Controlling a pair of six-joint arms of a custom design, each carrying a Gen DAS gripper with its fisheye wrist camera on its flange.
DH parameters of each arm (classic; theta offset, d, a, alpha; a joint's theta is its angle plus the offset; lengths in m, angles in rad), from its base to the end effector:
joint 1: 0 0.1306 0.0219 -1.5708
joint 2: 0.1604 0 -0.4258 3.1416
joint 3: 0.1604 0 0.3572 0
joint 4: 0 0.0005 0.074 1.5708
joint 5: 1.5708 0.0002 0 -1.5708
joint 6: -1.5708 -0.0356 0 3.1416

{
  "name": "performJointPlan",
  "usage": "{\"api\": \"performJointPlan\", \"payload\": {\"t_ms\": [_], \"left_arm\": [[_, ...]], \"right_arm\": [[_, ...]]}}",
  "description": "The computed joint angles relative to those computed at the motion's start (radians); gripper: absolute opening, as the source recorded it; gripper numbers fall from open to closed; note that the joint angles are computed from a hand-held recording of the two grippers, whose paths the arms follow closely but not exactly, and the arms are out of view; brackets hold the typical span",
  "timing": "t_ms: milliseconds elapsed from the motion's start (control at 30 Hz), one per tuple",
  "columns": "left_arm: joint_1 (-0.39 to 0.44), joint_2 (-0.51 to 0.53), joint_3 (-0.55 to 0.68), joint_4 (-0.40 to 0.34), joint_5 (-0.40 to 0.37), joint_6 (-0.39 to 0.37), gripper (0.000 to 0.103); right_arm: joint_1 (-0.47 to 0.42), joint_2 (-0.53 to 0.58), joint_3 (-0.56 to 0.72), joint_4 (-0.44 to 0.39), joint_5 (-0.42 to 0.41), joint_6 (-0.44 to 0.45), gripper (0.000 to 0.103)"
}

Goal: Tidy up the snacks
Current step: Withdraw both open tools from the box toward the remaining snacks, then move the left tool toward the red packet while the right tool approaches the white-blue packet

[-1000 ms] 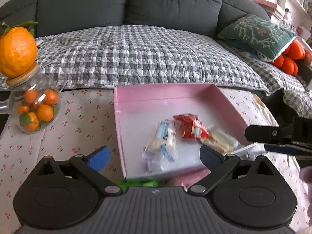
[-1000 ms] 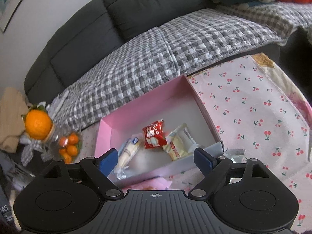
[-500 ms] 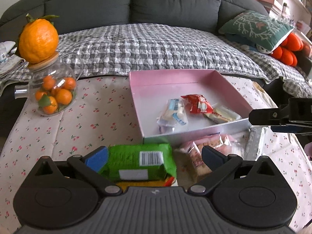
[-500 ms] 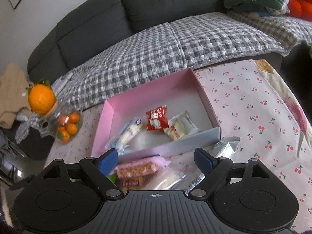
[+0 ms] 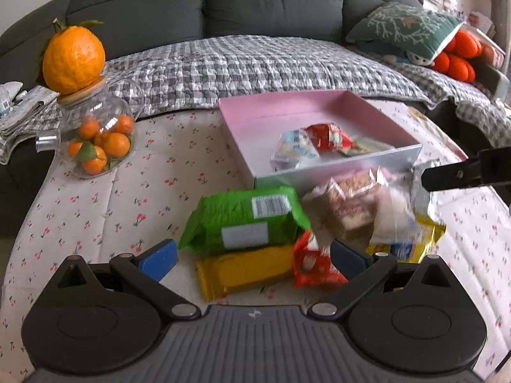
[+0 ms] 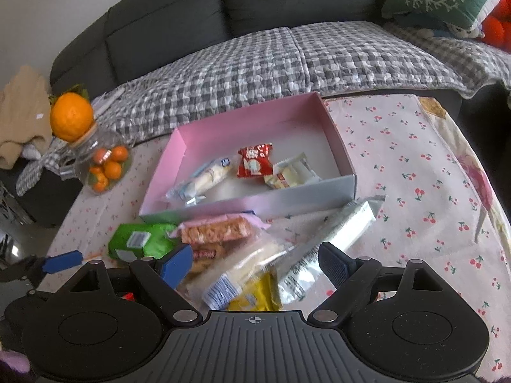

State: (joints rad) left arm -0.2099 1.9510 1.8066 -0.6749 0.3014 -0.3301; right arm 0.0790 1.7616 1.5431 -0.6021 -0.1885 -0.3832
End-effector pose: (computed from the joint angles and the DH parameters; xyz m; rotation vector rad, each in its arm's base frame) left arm 0.6511 -0.1500 0.3652 0.7654 2.2358 -0.3017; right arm 0.5889 0.0528 0.3731 0.2773 2.4027 0.4404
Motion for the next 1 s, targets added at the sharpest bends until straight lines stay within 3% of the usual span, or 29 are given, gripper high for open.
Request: {"api": "performJointPlan", "payload": {"t_ms": [433, 767, 1000], "left_arm": [[0.034, -0.023, -0.084, 0.015, 0.022, -0.106, 0.102], [0.036, -0.023, -0.094, 0.008, 0.075, -0.102, 0.102], [0.032, -0.013, -0.079, -0.016, 0.168, -0.039, 0.097]], "right_arm": [[0.041, -0.035, -0.106, 0.045, 0.081, 0.107, 0.091], [0.080, -0.062, -0.185, 0.130, 0.109, 0.206, 0.091], [0.054, -0.065, -0.183, 0.175, 0.064, 0.105, 0.091]]}}
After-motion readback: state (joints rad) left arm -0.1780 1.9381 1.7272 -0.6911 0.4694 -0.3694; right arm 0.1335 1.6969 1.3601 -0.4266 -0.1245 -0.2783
